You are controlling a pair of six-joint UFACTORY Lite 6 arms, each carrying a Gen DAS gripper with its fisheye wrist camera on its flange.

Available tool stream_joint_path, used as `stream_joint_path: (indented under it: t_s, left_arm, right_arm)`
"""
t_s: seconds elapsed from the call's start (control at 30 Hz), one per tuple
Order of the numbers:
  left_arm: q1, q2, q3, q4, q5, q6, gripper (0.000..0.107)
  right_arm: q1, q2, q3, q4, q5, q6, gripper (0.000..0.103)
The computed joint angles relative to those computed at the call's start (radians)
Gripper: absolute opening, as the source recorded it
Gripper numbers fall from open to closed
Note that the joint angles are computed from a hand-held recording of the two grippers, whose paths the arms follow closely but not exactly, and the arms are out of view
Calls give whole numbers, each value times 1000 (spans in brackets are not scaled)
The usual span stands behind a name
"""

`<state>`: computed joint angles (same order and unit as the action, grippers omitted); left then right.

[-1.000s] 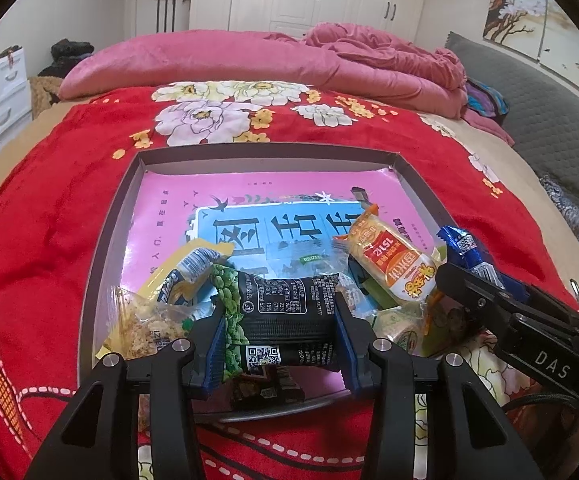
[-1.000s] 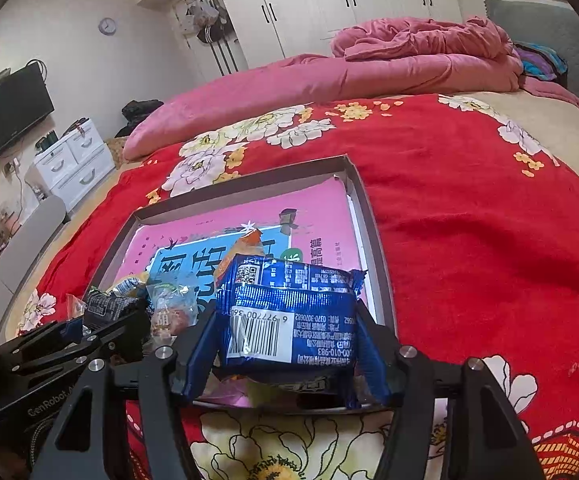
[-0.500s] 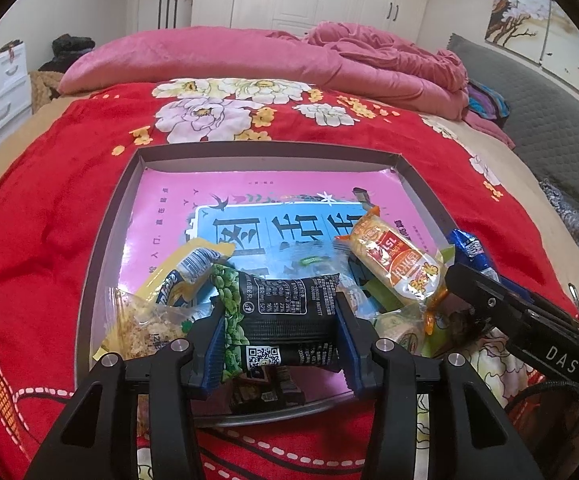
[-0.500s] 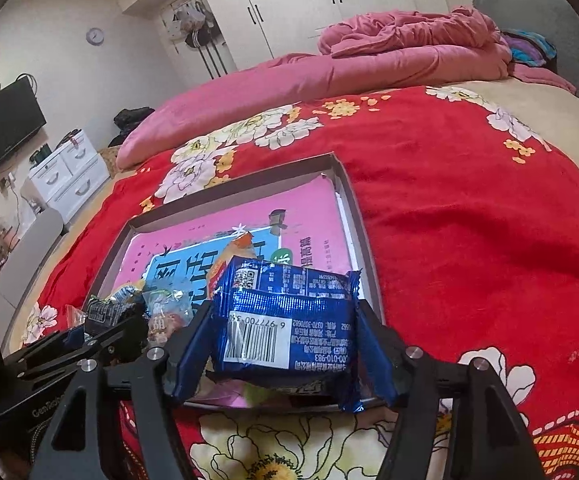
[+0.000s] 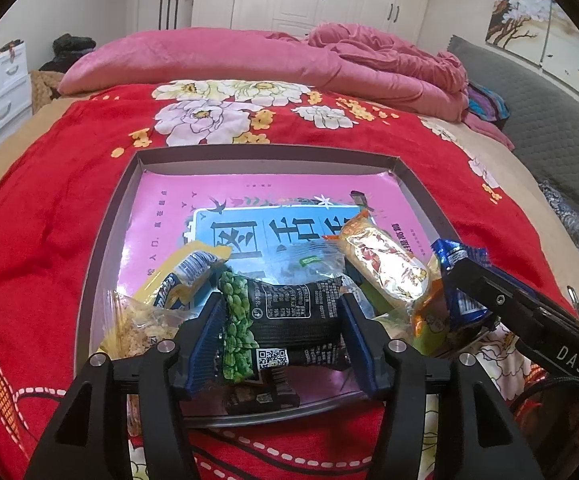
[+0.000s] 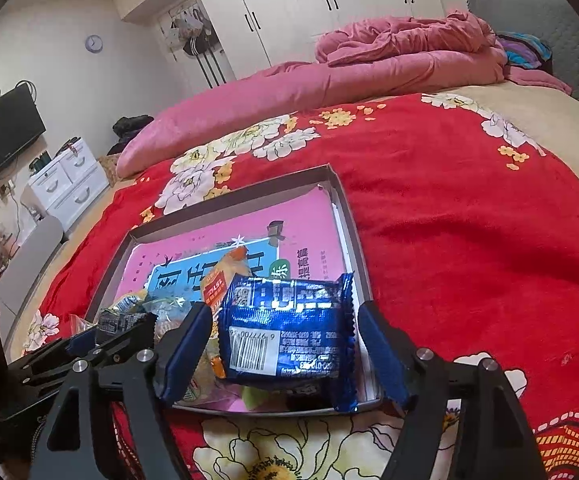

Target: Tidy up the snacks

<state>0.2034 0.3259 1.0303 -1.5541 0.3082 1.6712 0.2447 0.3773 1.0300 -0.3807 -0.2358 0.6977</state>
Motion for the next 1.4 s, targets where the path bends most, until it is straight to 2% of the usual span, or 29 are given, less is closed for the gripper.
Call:
stream_joint_path:
  t_s: [0.37,0.7,0.97,1.17,1.4]
  left_arm:
    - [15,-53,-34,-69,27,67,71]
    - [39,-86,-52,-126,43,120,75]
    - [57,-166,-98,-155,50,151,77]
    - [56,-274,-189,-131,34,144,78]
    - [102,-366,-276,1,44,16,78]
  right_arm:
    - [6,-37,-24,155,-20,-155,81]
    - [31,-81,-54,383,-39,-396,83]
    - [64,-188,-140,487,-126,-533,89]
    - [123,-284,-217,617,-155,-702,91]
    - [171,-380,-304,707,-141,-782,96]
